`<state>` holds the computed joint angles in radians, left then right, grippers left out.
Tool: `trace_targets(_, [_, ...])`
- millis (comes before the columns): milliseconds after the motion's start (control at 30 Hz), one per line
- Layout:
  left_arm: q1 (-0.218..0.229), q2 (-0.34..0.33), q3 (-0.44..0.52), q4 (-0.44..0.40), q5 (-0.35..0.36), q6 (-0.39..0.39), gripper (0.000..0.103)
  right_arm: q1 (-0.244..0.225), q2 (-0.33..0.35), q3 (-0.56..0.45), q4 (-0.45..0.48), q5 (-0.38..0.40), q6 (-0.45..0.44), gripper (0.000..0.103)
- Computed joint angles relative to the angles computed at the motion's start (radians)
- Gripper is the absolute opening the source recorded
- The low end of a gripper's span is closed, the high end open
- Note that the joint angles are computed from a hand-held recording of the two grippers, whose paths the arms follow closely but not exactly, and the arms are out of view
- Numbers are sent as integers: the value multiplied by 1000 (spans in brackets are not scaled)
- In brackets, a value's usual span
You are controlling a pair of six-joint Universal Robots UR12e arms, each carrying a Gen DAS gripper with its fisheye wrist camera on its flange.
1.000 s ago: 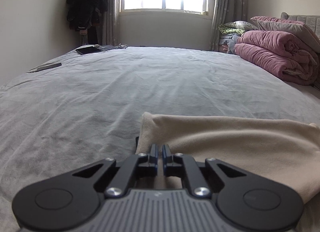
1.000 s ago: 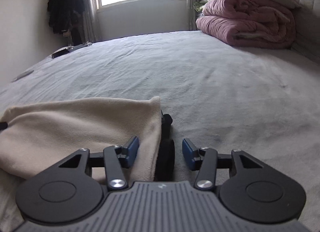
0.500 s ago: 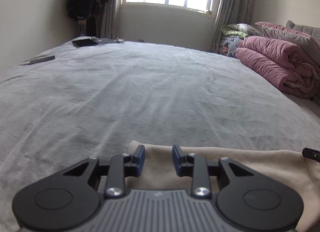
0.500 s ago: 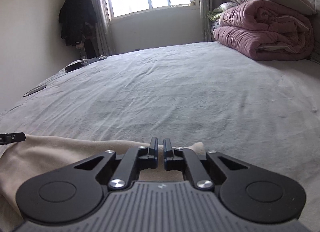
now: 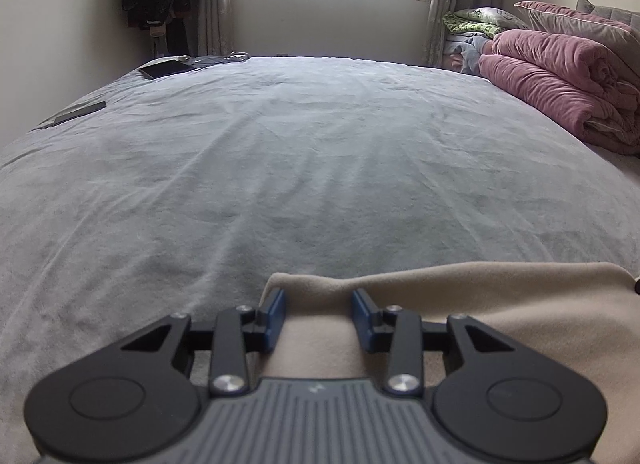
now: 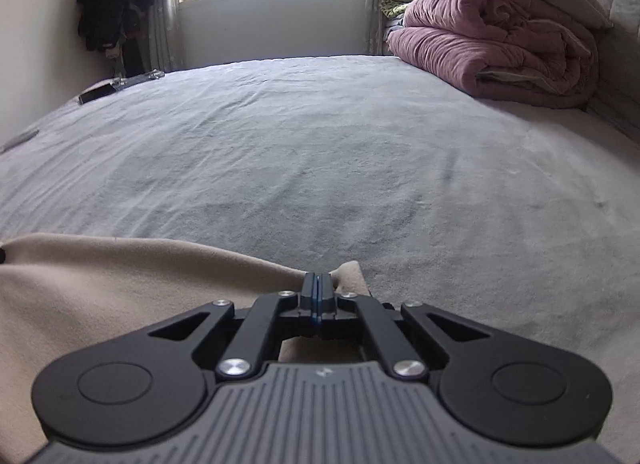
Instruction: Fold clothes
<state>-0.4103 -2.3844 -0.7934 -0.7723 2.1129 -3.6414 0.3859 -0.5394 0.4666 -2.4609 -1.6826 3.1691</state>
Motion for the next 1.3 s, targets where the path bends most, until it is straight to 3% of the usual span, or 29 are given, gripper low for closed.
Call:
trace_targets(67, [0,3,-2,7,2,2,39,7,6,-10,1,-27,-34,0])
trace_targets(167, [-1,24,-27,37,12,-42,42,-2,-8,11,-7,6,0,0])
trace_targets(233, [-9,40,-47,62,66,-59,47,-10,-43,74,-68,28,83,1])
trace_targets(267, [-14,49,-64,95,80,-41,48,-8,-62,115,-120,28,106,14])
trace_targets(300, [-20,53,-74,127,79,-12,48,-6,-80,153,-172,26,122,18])
trace_targets(367, [-32,52,-81,173,68,43,51,-2,-103,198,-226,86,118,18])
trace_targets(467, [-55,21,-45,175,43,123,52,19,-100,181,-202,172,48,18])
trace_targets(567, [-71,-7,-17,143,53,154,53,36,-88,151,-162,238,-3,18])
trace_targets(667, [-73,6,-65,179,48,122,53,45,-70,119,-92,260,-23,18])
trace_targets(800, [-68,39,-129,218,35,48,53,42,-66,126,-100,268,2,18])
trace_targets(867, [-74,41,-137,222,52,56,53,41,-73,136,-99,272,11,18])
trace_targets(1133, [-89,63,-175,218,92,30,53,55,-171,328,-209,297,25,19])
trace_targets(1233, [-98,67,-182,209,122,45,53,45,-188,351,-213,323,110,19])
trace_targets(1300, [-101,73,-192,216,131,49,53,43,-204,381,-244,328,117,19])
